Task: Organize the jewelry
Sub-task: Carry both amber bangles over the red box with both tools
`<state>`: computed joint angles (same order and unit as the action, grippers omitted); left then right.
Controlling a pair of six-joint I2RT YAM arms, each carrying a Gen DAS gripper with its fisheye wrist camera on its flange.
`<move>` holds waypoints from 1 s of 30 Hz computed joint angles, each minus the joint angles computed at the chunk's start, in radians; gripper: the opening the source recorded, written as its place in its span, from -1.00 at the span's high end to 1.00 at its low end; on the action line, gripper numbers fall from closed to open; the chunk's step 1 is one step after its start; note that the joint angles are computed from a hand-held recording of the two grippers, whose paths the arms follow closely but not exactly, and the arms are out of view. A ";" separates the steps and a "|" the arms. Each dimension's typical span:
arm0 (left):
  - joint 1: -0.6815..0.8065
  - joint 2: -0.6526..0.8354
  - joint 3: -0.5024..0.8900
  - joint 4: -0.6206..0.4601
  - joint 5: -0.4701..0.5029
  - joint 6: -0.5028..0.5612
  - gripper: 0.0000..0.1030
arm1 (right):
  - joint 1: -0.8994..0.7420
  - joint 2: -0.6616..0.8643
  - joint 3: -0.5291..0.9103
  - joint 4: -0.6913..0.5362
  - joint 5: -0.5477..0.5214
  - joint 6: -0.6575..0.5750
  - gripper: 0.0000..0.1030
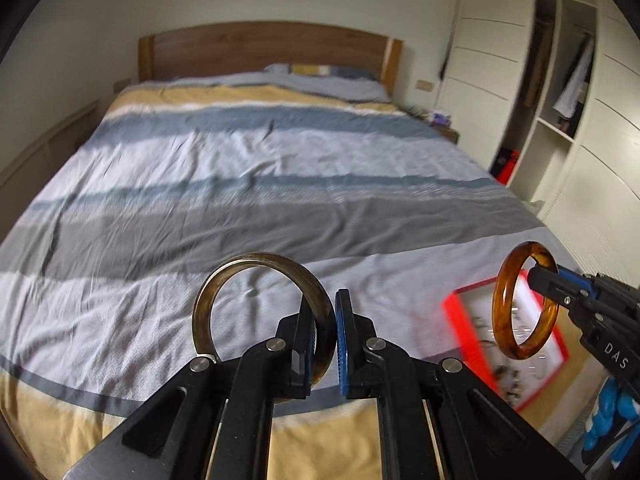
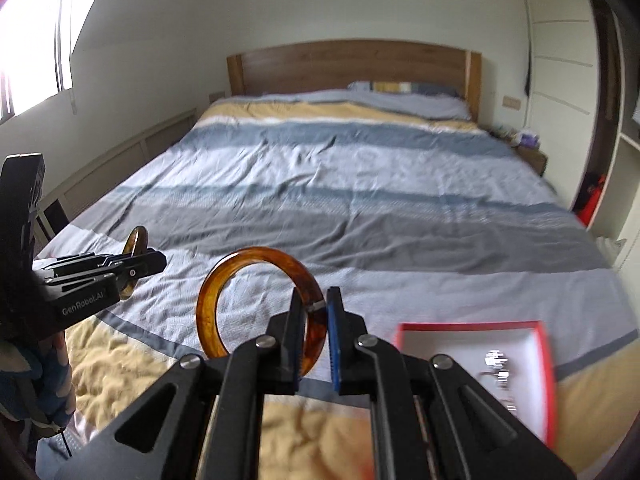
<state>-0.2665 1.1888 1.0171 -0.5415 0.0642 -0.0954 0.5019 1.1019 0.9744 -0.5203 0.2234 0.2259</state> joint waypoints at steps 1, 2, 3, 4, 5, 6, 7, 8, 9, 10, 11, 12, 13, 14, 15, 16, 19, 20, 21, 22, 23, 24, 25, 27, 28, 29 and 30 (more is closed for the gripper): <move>-0.041 -0.013 0.018 -0.019 -0.023 -0.012 0.82 | -0.013 -0.036 0.000 -0.027 0.002 -0.010 0.82; -0.083 -0.019 0.037 -0.034 -0.048 -0.027 0.82 | -0.030 -0.071 0.003 -0.057 0.002 -0.023 0.82; -0.125 -0.022 0.054 -0.046 -0.072 -0.041 0.82 | -0.050 -0.108 0.005 -0.088 0.000 -0.037 0.82; -0.173 -0.019 0.073 -0.056 -0.099 -0.057 0.82 | -0.086 -0.152 0.007 -0.125 -0.009 -0.058 0.82; -0.227 -0.010 0.095 -0.064 -0.129 -0.074 0.82 | -0.120 -0.183 0.010 -0.152 -0.024 -0.075 0.82; -0.257 -0.002 0.107 -0.067 -0.144 -0.084 0.82 | -0.153 -0.210 0.011 -0.175 -0.040 -0.090 0.82; -0.310 0.017 0.128 -0.071 -0.170 -0.102 0.82 | -0.192 -0.233 0.011 -0.195 -0.062 -0.108 0.82; -0.341 0.031 0.139 -0.071 -0.184 -0.113 0.82 | -0.246 -0.258 0.010 -0.215 -0.094 -0.133 0.82; -0.386 0.056 0.157 -0.069 -0.202 -0.131 0.82 | -0.315 -0.279 0.008 -0.233 -0.138 -0.166 0.82; -0.419 0.080 0.171 -0.065 -0.211 -0.146 0.82 | -0.390 -0.295 0.003 -0.246 -0.186 -0.204 0.82; -0.441 0.104 0.179 -0.056 -0.211 -0.158 0.82 | -0.436 -0.304 -0.001 -0.253 -0.216 -0.228 0.82; -0.470 0.132 0.189 -0.047 -0.213 -0.172 0.82 | -0.510 -0.310 -0.011 -0.259 -0.266 -0.267 0.82; -0.491 0.157 0.196 -0.038 -0.216 -0.180 0.82 | -0.566 -0.311 -0.021 -0.261 -0.305 -0.296 0.82; -0.518 0.191 0.205 -0.026 -0.219 -0.189 0.82 | -0.627 -0.312 -0.038 -0.260 -0.347 -0.329 0.82; -0.536 0.217 0.209 -0.015 -0.220 -0.195 0.82 | -0.688 -0.304 -0.058 -0.253 -0.389 -0.365 0.82; -0.562 0.262 0.222 -0.003 -0.218 -0.204 0.82 | -0.729 -0.300 -0.077 -0.249 -0.418 -0.390 0.82; -0.599 0.365 0.255 0.024 -0.213 -0.207 0.82 | -0.849 -0.273 -0.151 -0.228 -0.508 -0.476 0.82; -0.607 0.407 0.273 0.033 -0.208 -0.205 0.82 | -0.882 -0.259 -0.176 -0.219 -0.539 -0.504 0.82; -0.606 0.446 0.289 0.044 -0.197 -0.201 0.82 | -0.904 -0.244 -0.204 -0.207 -0.555 -0.531 0.82; -0.605 0.489 0.310 0.054 -0.186 -0.198 0.82 | -0.917 -0.232 -0.226 -0.197 -0.560 -0.551 0.82; -0.603 0.526 0.330 0.061 -0.177 -0.195 0.82 | -0.932 -0.207 -0.253 -0.179 -0.568 -0.577 0.82; -0.599 0.571 0.358 0.067 -0.165 -0.189 0.82 | -0.944 -0.191 -0.267 -0.169 -0.576 -0.596 0.82; -0.598 0.606 0.376 0.072 -0.158 -0.184 0.82 | -0.954 -0.166 -0.286 -0.149 -0.581 -0.617 0.82; -0.594 0.673 0.418 0.075 -0.146 -0.173 0.82 | -0.963 -0.127 -0.312 -0.115 -0.583 -0.644 0.82; -0.590 0.699 0.436 0.074 -0.140 -0.166 0.82 | -0.962 -0.107 -0.321 -0.098 -0.581 -0.651 0.82; -0.588 0.723 0.450 0.072 -0.135 -0.158 0.82 | -0.966 -0.083 -0.327 -0.082 -0.583 -0.664 0.82; -0.588 0.746 0.464 0.072 -0.131 -0.151 0.82 | -0.967 -0.054 -0.333 -0.061 -0.584 -0.677 0.82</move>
<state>-0.8541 1.9350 1.4806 -0.4694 -0.0672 -0.2463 -0.4652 1.0474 0.6414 -0.5816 -0.3610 -0.4506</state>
